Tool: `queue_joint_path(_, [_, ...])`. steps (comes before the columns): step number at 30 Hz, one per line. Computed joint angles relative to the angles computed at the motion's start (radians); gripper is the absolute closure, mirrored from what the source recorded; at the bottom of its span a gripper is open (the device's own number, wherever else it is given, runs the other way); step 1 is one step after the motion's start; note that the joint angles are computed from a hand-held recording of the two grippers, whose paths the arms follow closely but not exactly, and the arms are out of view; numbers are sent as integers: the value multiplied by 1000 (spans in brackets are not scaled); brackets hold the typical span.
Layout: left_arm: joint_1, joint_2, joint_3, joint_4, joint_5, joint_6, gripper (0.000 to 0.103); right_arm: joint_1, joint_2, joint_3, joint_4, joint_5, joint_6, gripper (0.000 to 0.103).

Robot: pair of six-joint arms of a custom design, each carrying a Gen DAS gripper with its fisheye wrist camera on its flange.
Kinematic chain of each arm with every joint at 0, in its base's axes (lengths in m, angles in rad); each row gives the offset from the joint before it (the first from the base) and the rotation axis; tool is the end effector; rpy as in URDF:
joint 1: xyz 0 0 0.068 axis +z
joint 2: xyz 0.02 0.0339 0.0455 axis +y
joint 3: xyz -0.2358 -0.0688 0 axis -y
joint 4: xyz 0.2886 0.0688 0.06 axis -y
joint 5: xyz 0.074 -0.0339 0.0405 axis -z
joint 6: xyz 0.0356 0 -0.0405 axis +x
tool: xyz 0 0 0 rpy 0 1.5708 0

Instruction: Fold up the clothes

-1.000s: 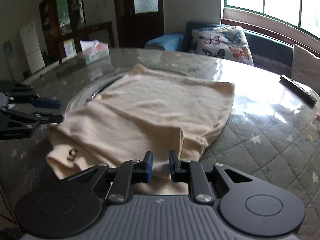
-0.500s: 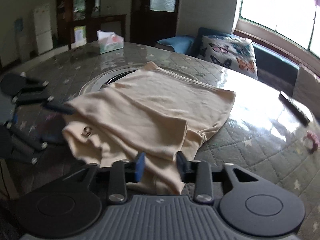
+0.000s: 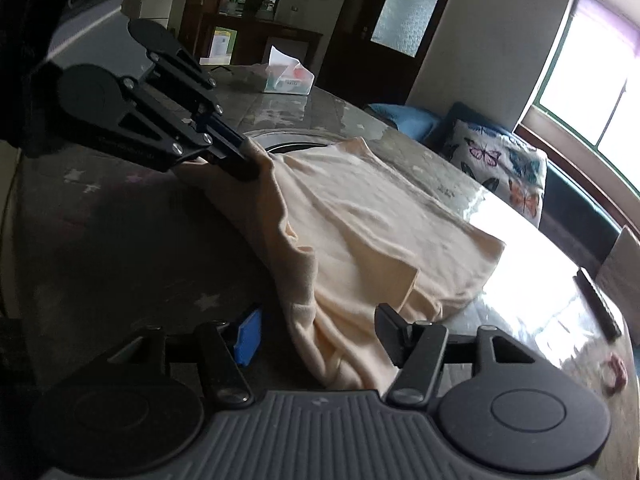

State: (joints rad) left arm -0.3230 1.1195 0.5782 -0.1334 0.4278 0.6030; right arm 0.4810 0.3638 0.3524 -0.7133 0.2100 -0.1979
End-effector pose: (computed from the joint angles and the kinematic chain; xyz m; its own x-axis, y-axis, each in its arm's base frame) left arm 0.2594 -0.1024 0.1620 -0.1499 0.5943 -0.7901 0.8268 0.5135 0.2294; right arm 0.1545 0.0722 0.1820 -0.5145 -0.4854 -0.7069 -0.4236 0.8606 -0.2827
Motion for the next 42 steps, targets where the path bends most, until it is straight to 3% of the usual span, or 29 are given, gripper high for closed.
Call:
queue_joint_path(2, [9, -6, -7, -13, 6, 11, 90, -33, 50, 3, 47, -34, -18, 52])
queue_joint_path(5, [26, -56, -48, -32, 12, 31, 88, -103, 143, 37, 84, -111, -14, 78])
queue_joint_path(9, [53, -143, -131, -33, -11, 79, 59, -194, 191, 88, 73, -230, 21, 92])
queue_joint_path(10, [60, -162, -151, -30, -19, 94, 58, -210, 200, 100, 70, -252, 31, 94])
queue_joint_path(15, [61, -212, -240, 58, -92, 140, 57, -270, 229, 142, 74, -315, 85, 95])
queue_joint_path(20, [43, -196, -286, 168, -125, 186, 59, -276, 243, 160, 89, -311, 127, 97])
queue_joint_path(23, [42, -188, -305, 213, -133, 230, 83, -255, 229, 150, 92, -278, 153, 98])
queue_joint_path(24, [50, -191, -299, 196, -122, 231, 93, -249, 219, 143, 94, -272, 161, 98])
queue_joint_path(28, [81, -304, -301, 84, -68, 225, 95, -214, 137, 114, 74, -236, 204, 98])
queue_joint_path(32, [134, -513, -304, -142, 21, 230, 96, -185, 41, 109, 11, -208, 226, 99])
queue_joint_path(38, [282, -894, -279, -576, 193, 250, 96, -32, -196, 160, -239, -105, 300, 99])
queue_joint_path(40, [304, -943, -259, -632, 226, 238, 96, 76, -243, 195, -315, -21, 355, 99])
queue_joint_path(42, [281, -943, -250, -605, 208, 201, 96, 160, -252, 224, -356, 51, 393, 99])
